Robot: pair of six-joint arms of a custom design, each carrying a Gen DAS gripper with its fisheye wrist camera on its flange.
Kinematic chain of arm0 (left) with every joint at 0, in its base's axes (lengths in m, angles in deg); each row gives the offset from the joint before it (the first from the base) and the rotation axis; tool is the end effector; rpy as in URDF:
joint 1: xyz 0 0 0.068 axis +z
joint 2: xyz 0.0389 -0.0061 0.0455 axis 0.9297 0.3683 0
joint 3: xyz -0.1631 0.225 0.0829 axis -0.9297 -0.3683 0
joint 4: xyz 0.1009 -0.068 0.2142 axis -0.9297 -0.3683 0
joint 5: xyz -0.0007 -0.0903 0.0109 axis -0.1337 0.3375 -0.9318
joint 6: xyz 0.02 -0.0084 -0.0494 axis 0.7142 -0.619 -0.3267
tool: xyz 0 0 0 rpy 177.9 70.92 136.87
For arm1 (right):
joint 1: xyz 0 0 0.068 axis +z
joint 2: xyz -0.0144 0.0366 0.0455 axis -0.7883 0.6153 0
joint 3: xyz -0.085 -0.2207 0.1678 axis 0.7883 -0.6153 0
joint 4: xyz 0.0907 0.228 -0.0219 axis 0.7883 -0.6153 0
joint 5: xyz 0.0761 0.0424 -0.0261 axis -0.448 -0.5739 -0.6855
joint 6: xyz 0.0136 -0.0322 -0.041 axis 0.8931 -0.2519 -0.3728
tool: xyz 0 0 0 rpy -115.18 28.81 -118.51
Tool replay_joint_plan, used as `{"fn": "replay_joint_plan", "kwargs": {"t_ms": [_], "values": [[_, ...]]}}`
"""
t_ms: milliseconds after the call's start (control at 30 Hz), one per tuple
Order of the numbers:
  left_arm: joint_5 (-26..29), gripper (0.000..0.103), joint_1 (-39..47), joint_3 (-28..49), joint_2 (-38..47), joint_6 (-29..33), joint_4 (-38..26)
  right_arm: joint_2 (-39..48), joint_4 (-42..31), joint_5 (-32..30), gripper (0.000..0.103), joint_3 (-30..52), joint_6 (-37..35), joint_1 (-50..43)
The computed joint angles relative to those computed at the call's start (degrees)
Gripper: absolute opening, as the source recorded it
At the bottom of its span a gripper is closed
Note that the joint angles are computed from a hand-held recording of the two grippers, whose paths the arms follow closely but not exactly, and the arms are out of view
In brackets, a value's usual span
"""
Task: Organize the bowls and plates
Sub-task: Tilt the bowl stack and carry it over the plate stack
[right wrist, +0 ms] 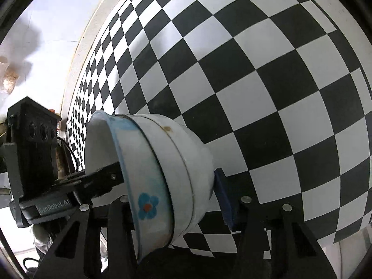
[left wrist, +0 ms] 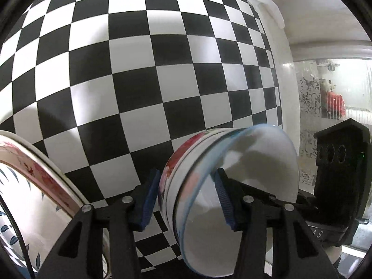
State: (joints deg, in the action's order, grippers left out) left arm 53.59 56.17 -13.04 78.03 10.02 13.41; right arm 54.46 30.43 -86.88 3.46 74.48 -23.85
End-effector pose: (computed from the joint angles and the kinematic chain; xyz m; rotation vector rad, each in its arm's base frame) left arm 0.2322 -0.0673 0.1855 -0.2772 -2.8508 0.6819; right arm 0.1659 0.1075 0.1010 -0.6221 -2.8889 -0.9358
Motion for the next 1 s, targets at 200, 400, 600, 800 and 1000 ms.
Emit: {"fn": "replay_joint_plan", "kwargs": {"t_ms": [200,400,600,800,1000], "values": [[-1.19,0.044,1.06,1.16,-2.11,0.89,-1.66,-0.55,-1.69,1.24,0.051,3.15,1.50,2.15],[-1.78,0.044,4.39,4.12,-4.82,3.05,-6.75,-2.67,-8.71,2.67,0.051,9.39,1.52,5.01],[-3.62,0.044,12.25,8.38,-6.61,8.85,-14.54,-3.07,-14.15,2.33,0.050,15.63,0.30,8.01],[-6.31,0.044,23.61,11.18,-7.87,15.99,-19.78,2.21,-15.47,2.25,0.050,24.43,1.18,13.26],[-8.87,0.044,36.85,12.52,-6.74,22.56,-21.97,11.19,-16.29,0.82,0.050,34.79,0.48,18.15]]}}
